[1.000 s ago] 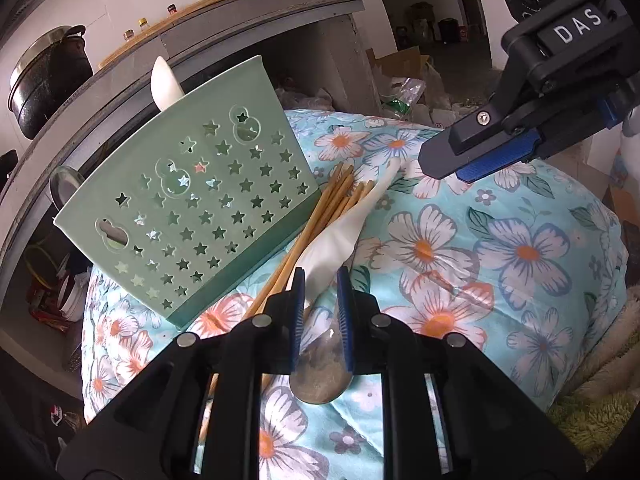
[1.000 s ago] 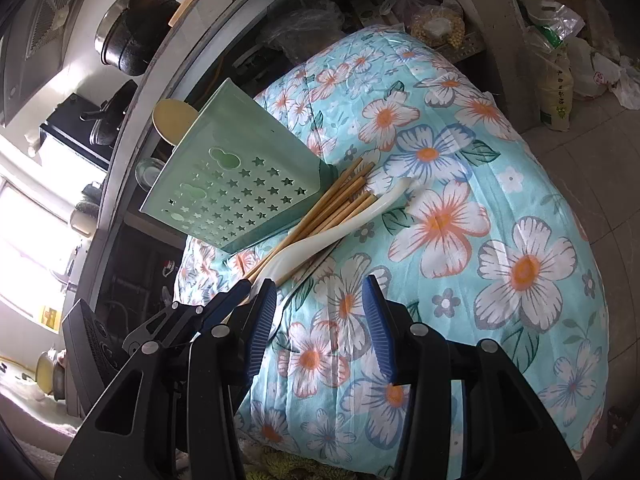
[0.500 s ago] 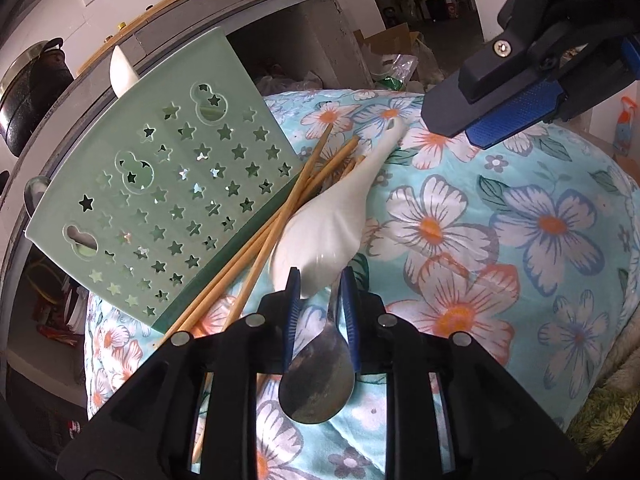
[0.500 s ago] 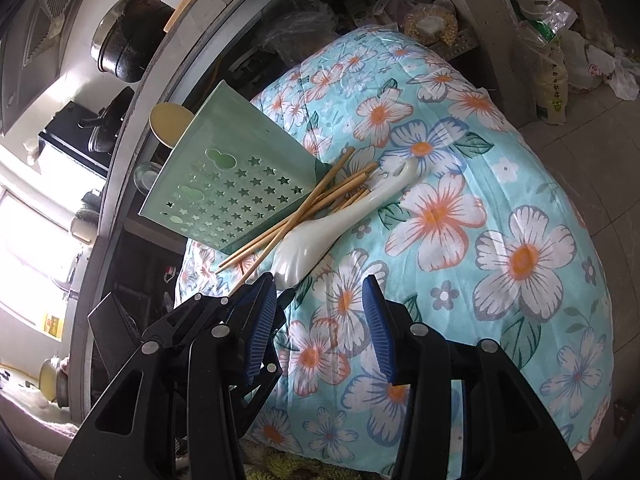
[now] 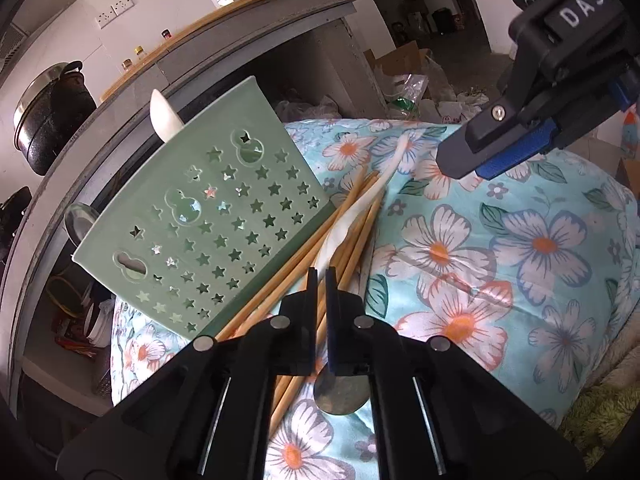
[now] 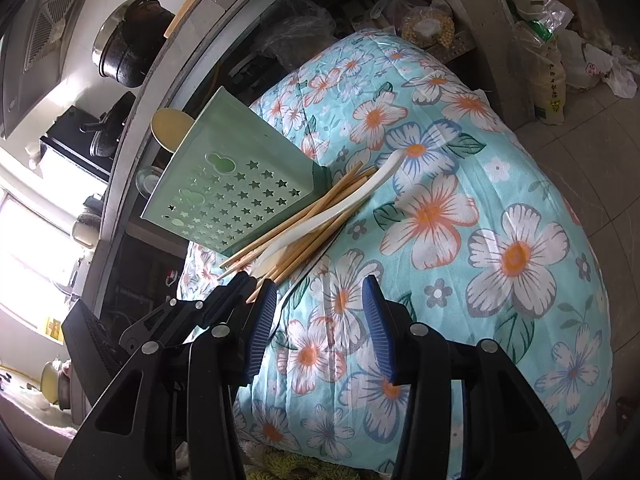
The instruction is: Organize utensils
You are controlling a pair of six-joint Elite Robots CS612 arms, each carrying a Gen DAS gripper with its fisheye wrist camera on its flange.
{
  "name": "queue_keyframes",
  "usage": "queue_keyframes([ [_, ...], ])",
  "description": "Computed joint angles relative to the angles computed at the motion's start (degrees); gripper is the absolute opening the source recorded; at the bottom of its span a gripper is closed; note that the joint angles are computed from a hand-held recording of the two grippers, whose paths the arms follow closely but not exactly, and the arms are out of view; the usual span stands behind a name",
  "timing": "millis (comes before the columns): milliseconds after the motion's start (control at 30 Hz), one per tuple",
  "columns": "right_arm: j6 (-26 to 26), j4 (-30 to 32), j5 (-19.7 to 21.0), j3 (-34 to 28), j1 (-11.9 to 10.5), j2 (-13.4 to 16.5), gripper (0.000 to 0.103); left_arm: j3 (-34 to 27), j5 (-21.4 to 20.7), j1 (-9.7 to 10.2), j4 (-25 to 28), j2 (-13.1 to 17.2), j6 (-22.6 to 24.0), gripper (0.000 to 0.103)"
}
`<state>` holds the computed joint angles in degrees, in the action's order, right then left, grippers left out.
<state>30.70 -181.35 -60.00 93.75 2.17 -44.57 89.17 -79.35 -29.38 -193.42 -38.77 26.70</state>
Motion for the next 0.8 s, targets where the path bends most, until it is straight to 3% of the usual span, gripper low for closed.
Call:
queue_keyframes([
  [600, 0.45, -0.50, 0.17, 0.24, 0.04, -0.08, 0.044, -0.11, -11.60, 2.58, 4.07, -2.23, -9.16, 0.000],
  [800, 0.76, -0.73, 0.05, 0.28, 0.02, -0.05, 0.044, -0.27, -21.29, 4.25, 6.30, -2.82, -11.73, 0.000],
])
